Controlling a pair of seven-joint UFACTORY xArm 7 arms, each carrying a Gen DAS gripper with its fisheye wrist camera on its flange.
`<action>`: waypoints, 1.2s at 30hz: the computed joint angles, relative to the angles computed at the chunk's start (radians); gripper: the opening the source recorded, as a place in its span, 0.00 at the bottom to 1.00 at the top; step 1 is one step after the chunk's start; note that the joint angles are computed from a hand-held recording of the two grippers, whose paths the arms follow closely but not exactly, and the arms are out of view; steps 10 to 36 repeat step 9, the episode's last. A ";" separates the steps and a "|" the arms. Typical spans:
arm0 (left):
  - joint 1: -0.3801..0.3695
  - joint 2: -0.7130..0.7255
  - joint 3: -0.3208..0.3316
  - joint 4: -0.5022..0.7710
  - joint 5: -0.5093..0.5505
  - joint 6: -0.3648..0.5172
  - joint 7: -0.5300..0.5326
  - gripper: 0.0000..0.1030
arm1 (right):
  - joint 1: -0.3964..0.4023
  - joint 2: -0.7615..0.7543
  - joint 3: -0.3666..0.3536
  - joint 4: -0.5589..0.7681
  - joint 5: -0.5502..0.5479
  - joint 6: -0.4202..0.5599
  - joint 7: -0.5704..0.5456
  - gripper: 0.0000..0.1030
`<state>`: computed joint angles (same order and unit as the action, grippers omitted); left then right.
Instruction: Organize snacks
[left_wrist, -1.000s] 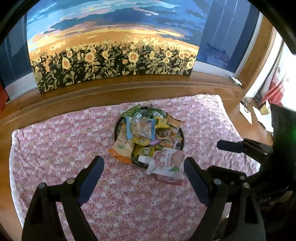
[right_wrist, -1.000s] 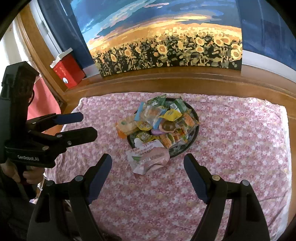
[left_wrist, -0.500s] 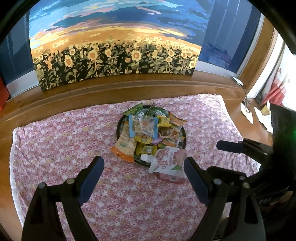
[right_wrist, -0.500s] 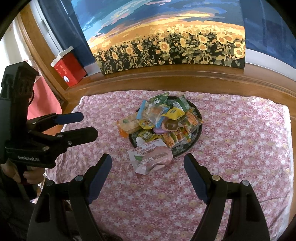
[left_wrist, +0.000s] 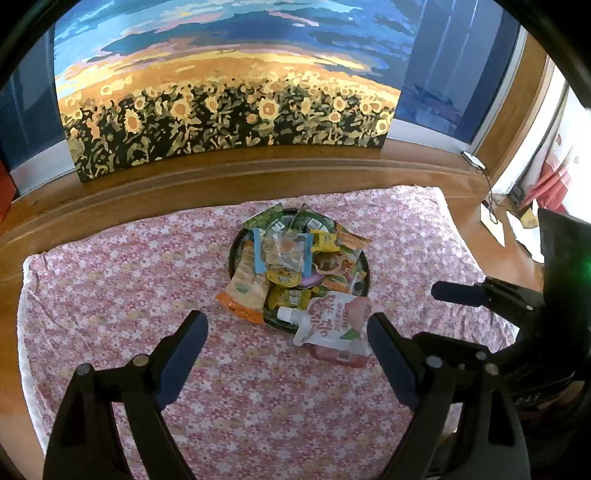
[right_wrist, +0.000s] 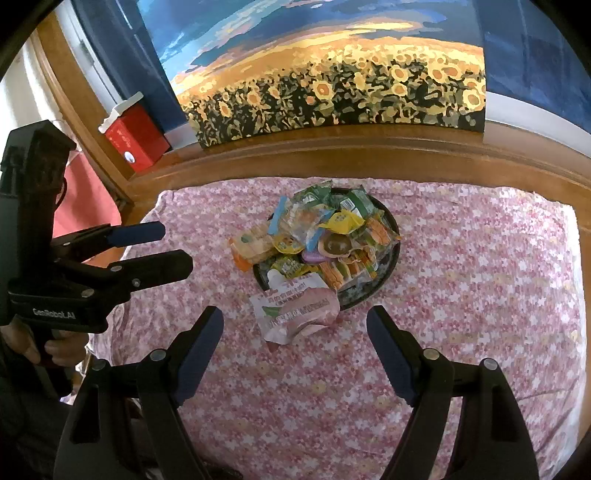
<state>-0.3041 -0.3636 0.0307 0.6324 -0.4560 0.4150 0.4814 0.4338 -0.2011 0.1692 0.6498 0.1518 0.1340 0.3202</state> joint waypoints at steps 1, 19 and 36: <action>-0.003 -0.001 0.003 0.000 -0.005 0.001 0.005 0.88 | -0.001 -0.001 0.001 -0.001 -0.001 0.002 0.003 0.79; -0.006 0.001 0.000 -0.002 -0.015 -0.003 0.014 0.89 | 0.001 -0.002 -0.003 -0.002 0.007 0.011 0.003 0.79; -0.006 0.001 0.000 -0.002 -0.015 -0.003 0.014 0.89 | 0.001 -0.002 -0.003 -0.002 0.007 0.011 0.003 0.79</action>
